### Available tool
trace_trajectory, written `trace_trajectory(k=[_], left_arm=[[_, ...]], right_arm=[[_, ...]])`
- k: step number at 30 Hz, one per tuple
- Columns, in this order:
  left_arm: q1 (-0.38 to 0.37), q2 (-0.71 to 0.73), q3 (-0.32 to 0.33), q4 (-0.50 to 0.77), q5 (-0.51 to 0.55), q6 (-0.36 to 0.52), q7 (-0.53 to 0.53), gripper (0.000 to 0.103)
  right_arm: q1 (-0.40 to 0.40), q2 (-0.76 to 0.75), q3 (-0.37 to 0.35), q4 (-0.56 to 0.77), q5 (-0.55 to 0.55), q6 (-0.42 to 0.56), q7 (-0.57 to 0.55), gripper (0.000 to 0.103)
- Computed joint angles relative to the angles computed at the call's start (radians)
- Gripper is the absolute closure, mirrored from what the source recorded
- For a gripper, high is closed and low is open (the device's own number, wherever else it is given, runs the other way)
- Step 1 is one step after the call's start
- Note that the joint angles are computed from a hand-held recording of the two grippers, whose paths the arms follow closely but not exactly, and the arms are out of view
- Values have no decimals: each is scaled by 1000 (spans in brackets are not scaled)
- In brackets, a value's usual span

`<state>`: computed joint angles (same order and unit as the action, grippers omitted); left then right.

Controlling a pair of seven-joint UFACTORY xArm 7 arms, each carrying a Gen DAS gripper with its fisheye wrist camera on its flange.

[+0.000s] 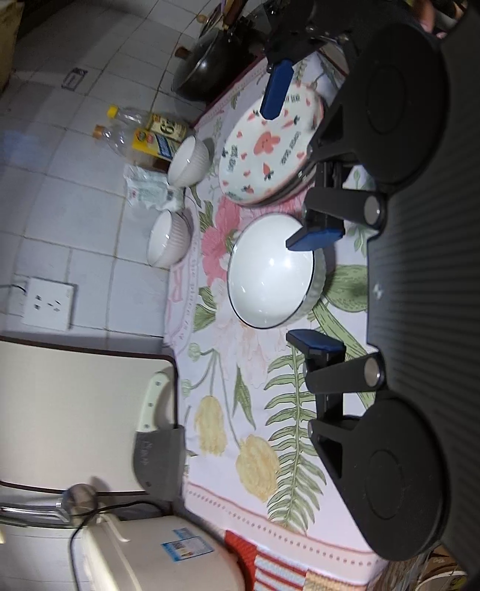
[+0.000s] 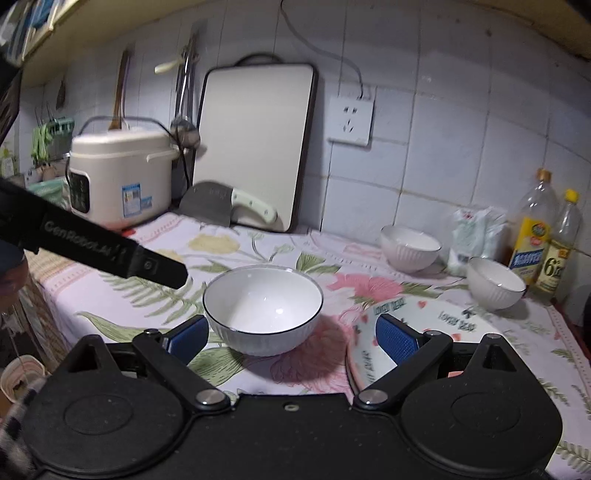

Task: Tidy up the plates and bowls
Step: 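Move the left gripper to the white bowl near the oil bottles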

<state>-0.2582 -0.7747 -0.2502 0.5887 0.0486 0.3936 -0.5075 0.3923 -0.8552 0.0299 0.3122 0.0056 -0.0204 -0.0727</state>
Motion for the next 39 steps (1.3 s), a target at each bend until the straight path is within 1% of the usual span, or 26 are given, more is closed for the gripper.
trace_trajectory(k=[4, 8, 12, 15, 19, 22, 26, 29, 32, 36, 39], left_arm=[[-15, -52, -10, 19, 3, 47, 2, 54], [-34, -74, -11, 58, -10, 91, 5, 53], [-31, -70, -24, 110, -17, 122, -1, 51], [-39, -44, -20, 154, -26, 138, 7, 51], [-25, 21, -23, 221, -19, 147, 22, 51], [-15, 92, -20, 275, -8, 134, 40, 51], [-8, 223, -8, 370, 2, 114, 73, 51], [16, 326, -15, 443, 26, 97, 63, 50], [20, 428, -13, 515, 54, 90, 62, 50], [11, 545, 3, 591, 87, 73, 60, 50], [4, 626, 18, 655, 121, 72, 47, 50]], right_arm=[[18, -109, -47, 0, 12, 102, -21, 4], [43, -185, -107, 26, 39, 190, -77, 4], [50, -198, -153, 85, 90, 269, -122, 4], [71, -167, -203, 143, 144, 316, -161, 4], [104, -80, -273, 235, 218, 356, -220, 4], [138, 10, -329, 313, 278, 362, -267, 4], [207, 151, -423, 436, 368, 376, -349, 4], [250, 262, -481, 535, 435, 400, -406, 4], [278, 363, -531, 628, 502, 434, -468, 4], [291, 483, -579, 738, 602, 489, -540, 4], [280, 577, -595, 816, 660, 527, -573, 4]])
